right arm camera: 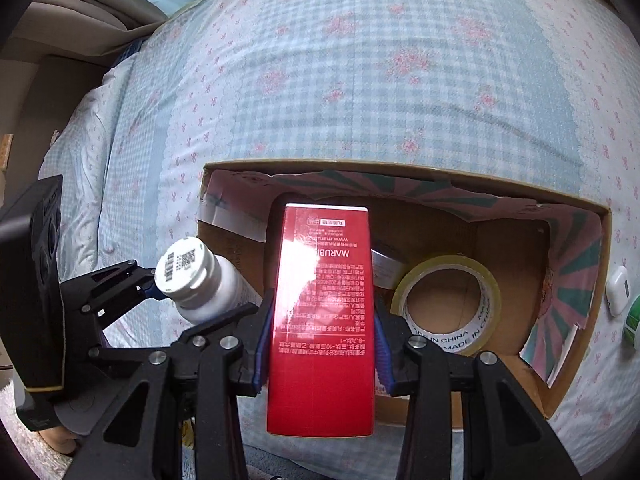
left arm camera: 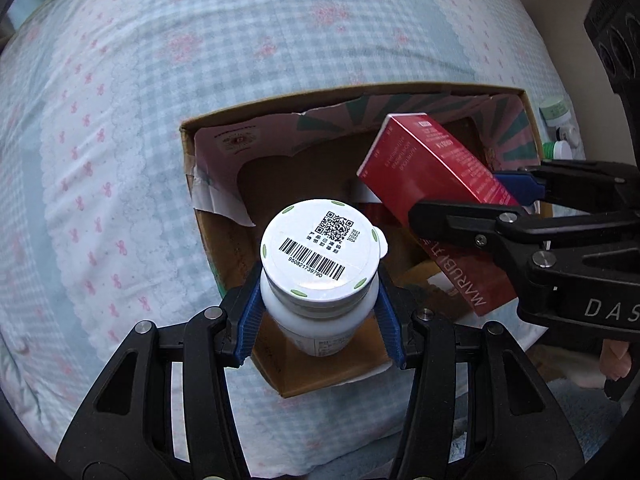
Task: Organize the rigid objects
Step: 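Carry the red box and pill bottle into the box and release both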
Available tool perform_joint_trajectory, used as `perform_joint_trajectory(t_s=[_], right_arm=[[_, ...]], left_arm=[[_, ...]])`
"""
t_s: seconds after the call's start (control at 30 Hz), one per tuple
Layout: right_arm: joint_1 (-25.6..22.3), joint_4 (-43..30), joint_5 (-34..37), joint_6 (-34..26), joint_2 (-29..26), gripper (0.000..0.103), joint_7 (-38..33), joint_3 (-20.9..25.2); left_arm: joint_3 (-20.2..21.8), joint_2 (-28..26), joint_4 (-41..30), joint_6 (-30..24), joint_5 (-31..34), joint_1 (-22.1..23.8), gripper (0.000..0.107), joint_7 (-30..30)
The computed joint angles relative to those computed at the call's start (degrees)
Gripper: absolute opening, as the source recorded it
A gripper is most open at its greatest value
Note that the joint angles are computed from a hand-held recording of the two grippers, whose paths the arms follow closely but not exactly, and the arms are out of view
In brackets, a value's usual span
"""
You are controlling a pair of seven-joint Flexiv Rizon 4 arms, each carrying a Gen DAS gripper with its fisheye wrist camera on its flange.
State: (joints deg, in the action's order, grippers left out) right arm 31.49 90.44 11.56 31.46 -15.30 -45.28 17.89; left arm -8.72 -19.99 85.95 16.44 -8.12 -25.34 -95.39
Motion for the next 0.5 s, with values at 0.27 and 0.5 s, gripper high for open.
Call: perform_joint_trajectory(t_s=[0.27, 0.5], right_arm=[[0.09, -3.11, -1.84, -4.29, -3.16, 0.070, -3.23, -0.68], [-2.42, 0.58, 2.27, -1.77, 0.73, 0.103, -0.65, -0.68]], left_arm=[[-0.59, 0.65, 0.81, 1.26, -1.17, -0.27, 0.103, 2.36], [-0.46, 0.21, -0.38, -0.11, -1.42, -0.37, 0.103, 0.61]])
